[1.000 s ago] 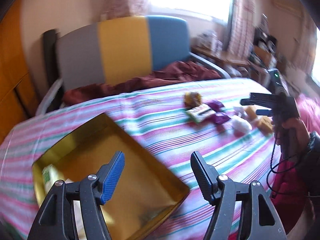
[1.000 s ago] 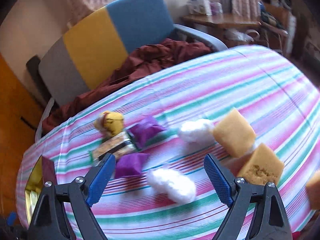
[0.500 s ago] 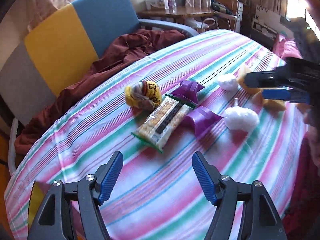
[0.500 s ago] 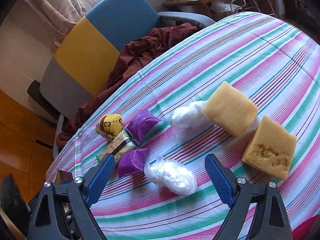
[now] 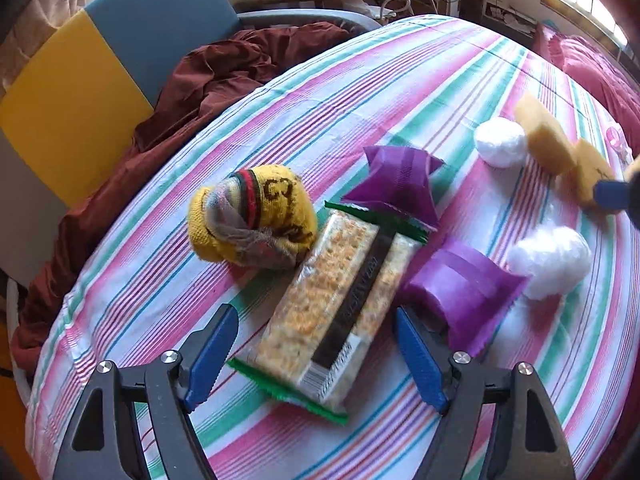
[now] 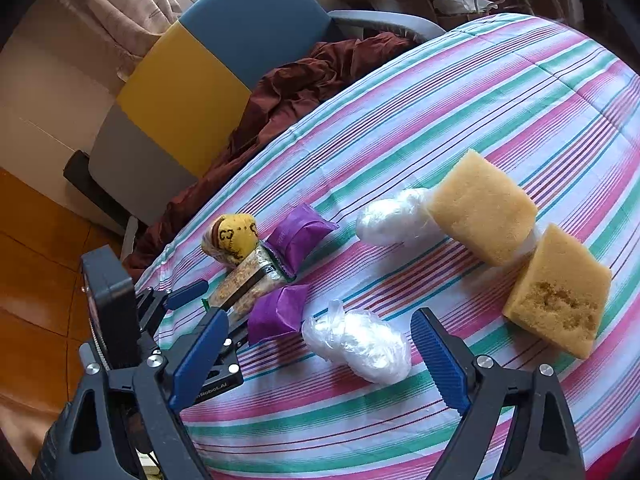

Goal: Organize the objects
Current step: 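Move the left tool to the second cracker packet and grasp it, then lift the cracker packet with the left tool while the right tool grasps a purple wrapped item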

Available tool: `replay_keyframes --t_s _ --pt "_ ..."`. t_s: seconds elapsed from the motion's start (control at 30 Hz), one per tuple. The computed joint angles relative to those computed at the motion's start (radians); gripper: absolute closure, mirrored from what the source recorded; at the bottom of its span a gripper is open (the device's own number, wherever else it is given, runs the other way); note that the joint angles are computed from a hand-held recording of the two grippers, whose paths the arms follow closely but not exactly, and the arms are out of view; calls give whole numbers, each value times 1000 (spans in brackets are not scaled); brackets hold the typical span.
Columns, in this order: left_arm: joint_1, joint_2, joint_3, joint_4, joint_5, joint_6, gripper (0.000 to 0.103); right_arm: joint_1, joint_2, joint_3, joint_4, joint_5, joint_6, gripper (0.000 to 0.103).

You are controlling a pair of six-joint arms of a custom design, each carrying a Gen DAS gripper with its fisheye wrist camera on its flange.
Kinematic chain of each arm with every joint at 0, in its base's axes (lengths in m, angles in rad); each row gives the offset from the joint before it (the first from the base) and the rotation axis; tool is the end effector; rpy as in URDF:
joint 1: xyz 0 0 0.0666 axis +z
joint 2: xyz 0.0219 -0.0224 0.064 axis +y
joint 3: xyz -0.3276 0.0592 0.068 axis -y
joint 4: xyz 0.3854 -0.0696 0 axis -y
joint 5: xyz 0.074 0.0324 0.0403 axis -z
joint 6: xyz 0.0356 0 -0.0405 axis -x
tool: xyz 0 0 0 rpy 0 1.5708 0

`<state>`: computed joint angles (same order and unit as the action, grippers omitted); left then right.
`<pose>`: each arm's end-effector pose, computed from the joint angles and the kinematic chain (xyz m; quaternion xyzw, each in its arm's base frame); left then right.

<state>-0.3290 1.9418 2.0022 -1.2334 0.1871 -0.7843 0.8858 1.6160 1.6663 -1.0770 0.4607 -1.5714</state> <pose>0.5947 -0.2104 0.3340 0.5313 0.8189 -0.0448 0.2123 0.3569 0.4112 0.3835 0.3730 0.8626 0.1726 0.2950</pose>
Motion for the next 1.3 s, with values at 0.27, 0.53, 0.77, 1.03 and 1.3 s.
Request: replay_keyframes --t_s 0.27,0.53,0.77,1.03,1.3 --pt "26 -80 -117 11 85 127 59 0 40 57 -78 13 18 9" --pt "90 -339 -460 131 110 241 59 2 58 82 -111 21 39 9" --pt "144 -585 -745 218 172 217 59 12 97 145 -139 65 114 14" --pt "196 -729 -910 295 260 113 60 10 176 242 -197 54 223 24" --pt "222 -708 -907 300 327 114 60 49 388 552 -343 138 546 26"
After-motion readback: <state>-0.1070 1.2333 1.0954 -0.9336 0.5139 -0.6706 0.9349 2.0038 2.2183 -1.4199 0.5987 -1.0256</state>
